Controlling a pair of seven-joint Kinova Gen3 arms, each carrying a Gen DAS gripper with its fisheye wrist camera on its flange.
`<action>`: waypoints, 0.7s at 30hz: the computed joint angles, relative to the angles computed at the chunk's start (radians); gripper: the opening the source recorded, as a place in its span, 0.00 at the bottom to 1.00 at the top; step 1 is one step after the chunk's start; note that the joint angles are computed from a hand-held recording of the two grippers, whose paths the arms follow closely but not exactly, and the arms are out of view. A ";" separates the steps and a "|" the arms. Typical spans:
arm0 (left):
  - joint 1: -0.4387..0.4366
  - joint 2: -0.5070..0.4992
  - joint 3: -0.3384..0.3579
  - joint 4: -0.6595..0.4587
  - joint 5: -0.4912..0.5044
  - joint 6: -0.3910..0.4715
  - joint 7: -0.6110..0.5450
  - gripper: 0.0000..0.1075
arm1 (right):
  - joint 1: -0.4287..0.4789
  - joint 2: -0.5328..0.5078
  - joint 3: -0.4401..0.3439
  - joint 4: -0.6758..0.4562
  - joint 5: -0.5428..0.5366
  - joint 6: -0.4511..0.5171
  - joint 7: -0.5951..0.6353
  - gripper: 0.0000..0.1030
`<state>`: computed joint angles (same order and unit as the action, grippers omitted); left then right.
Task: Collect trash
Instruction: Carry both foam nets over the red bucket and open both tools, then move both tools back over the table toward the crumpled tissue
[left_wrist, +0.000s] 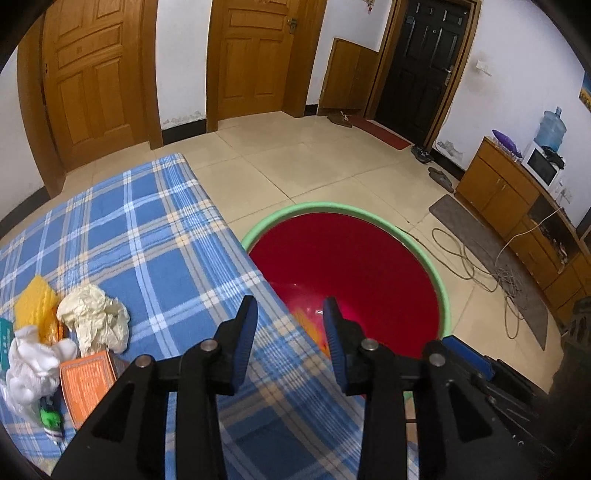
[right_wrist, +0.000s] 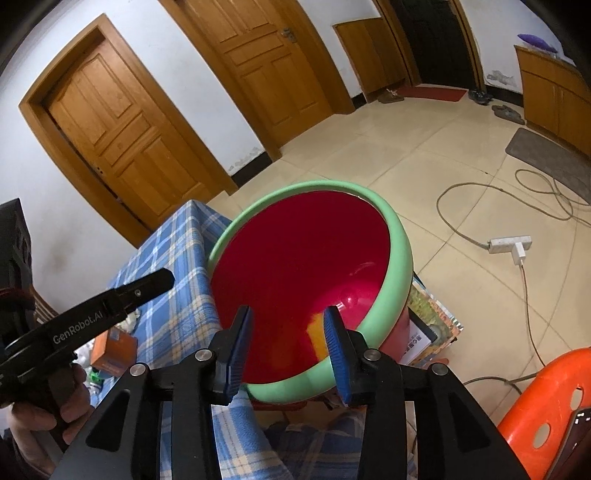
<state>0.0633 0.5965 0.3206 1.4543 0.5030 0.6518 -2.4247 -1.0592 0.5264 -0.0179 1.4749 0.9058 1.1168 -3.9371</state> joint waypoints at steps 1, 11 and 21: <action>-0.014 -0.010 0.010 0.014 0.012 -0.004 -0.011 0.34 | -0.003 0.000 0.001 -0.002 0.004 0.004 0.001 0.39; -0.086 -0.094 0.022 0.093 0.102 0.010 -0.107 0.42 | -0.047 0.007 -0.003 -0.057 0.030 0.070 -0.003 0.40; -0.178 -0.193 -0.030 0.178 0.237 0.039 -0.232 0.45 | -0.099 0.050 0.005 -0.191 0.041 0.145 0.078 0.47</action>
<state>-0.1150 0.4039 0.2909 1.6326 0.7398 0.6910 -2.6564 -1.1580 0.5765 -0.0124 1.2841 0.9467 1.2623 -3.8595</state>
